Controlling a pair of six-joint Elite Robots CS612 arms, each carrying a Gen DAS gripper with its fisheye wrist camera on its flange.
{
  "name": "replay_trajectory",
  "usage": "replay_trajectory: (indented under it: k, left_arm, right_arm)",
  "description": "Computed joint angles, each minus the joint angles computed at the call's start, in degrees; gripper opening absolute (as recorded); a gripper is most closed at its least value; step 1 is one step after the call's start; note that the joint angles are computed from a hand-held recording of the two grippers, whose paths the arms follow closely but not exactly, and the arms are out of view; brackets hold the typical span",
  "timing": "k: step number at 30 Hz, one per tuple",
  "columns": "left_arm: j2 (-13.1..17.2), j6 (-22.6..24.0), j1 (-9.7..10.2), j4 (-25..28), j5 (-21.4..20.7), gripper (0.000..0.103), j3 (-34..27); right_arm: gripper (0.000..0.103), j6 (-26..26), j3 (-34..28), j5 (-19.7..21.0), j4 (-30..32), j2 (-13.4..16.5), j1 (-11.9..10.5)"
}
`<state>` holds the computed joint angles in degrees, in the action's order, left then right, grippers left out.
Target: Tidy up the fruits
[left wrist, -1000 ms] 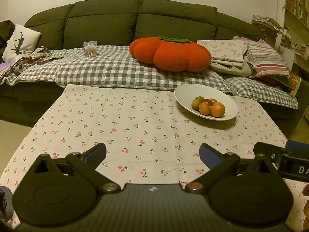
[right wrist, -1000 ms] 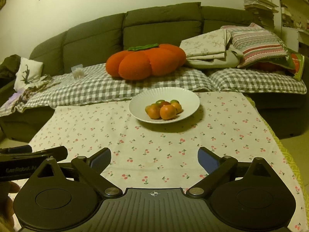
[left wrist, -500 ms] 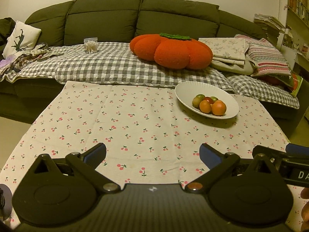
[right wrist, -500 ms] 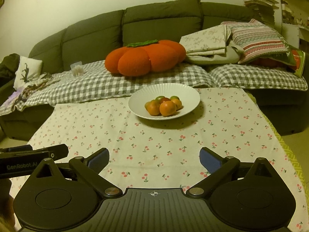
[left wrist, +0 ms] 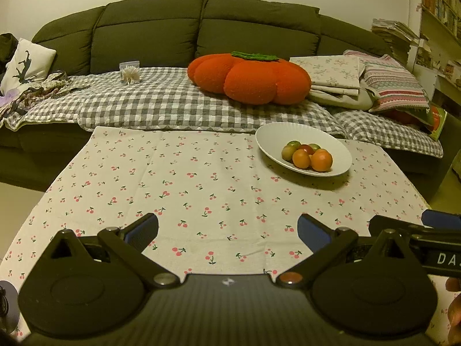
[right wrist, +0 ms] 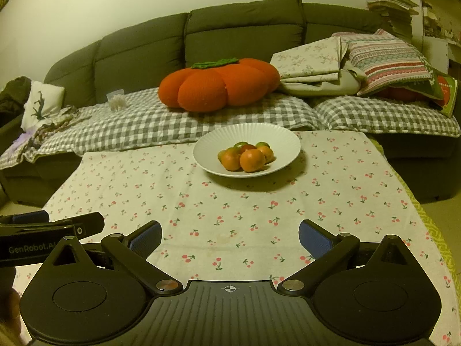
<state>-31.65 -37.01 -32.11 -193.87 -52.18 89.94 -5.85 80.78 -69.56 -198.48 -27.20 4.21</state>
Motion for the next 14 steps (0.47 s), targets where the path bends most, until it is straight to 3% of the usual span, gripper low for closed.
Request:
replay_trajectory:
  k: [14]
  left_arm:
    - [-0.1, 0.0, -0.04, 0.1, 0.0, 0.102, 0.1]
  right_arm:
    - [0.102, -0.1, 0.0, -0.1, 0.0, 0.0, 0.1]
